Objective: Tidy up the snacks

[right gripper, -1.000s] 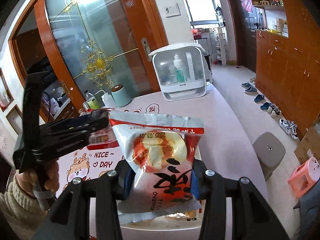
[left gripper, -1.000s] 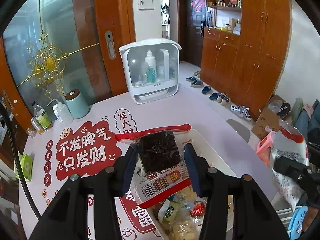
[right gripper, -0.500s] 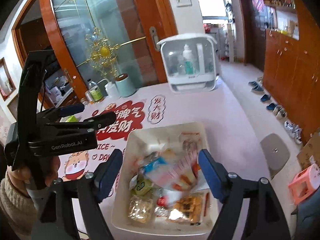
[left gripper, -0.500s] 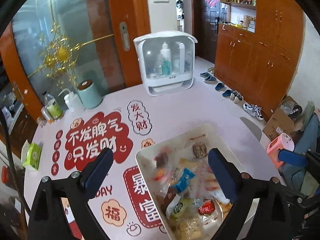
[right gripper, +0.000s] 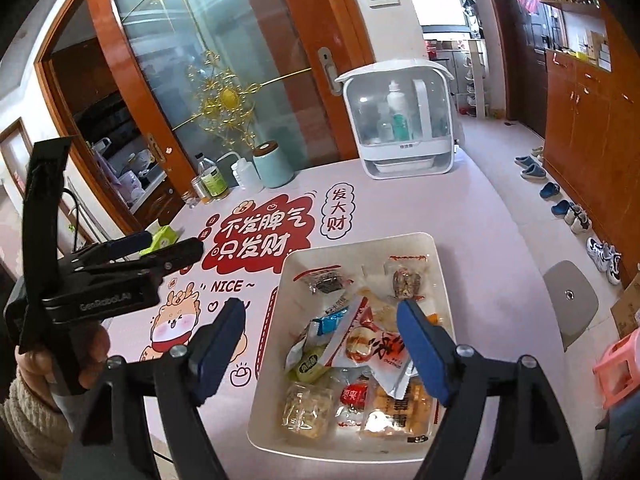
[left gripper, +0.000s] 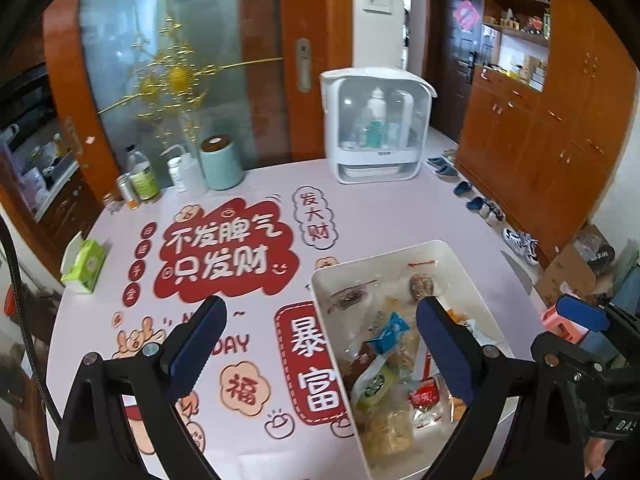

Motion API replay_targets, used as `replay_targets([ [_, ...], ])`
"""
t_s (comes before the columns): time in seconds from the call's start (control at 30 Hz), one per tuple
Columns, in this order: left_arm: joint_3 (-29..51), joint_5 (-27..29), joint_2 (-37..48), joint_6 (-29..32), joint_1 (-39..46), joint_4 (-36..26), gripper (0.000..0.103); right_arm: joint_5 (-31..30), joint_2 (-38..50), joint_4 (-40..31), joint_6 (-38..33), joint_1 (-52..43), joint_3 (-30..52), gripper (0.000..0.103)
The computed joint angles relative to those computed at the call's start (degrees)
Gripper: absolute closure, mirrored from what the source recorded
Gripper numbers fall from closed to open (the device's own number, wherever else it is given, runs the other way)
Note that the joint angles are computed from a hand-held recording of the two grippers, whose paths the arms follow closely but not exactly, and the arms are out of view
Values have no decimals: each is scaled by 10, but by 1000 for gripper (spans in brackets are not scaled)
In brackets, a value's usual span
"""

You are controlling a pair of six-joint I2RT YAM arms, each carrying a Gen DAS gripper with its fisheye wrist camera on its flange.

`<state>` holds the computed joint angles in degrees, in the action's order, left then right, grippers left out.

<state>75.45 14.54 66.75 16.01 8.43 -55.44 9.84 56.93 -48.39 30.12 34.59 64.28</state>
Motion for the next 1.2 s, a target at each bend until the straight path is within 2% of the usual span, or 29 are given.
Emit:
replay_targets([
  [0.27, -10, 39, -29, 36, 101, -35, 7, 51, 26, -3, 32, 79, 14, 24],
  [0.5, -21, 72, -52, 97, 190, -73, 7, 114, 52, -27, 79, 160, 39, 24],
  [0.67, -21, 120, -61, 176, 278, -116, 2, 169, 80, -69, 155, 222, 63, 24],
  [0.93, -3, 182, -64, 298, 407, -189, 2, 233, 143, -143, 274, 315, 107, 24],
  [1.2, 2, 212, -66, 356, 479, -222, 2, 275, 193, -219, 365, 371, 169, 24],
])
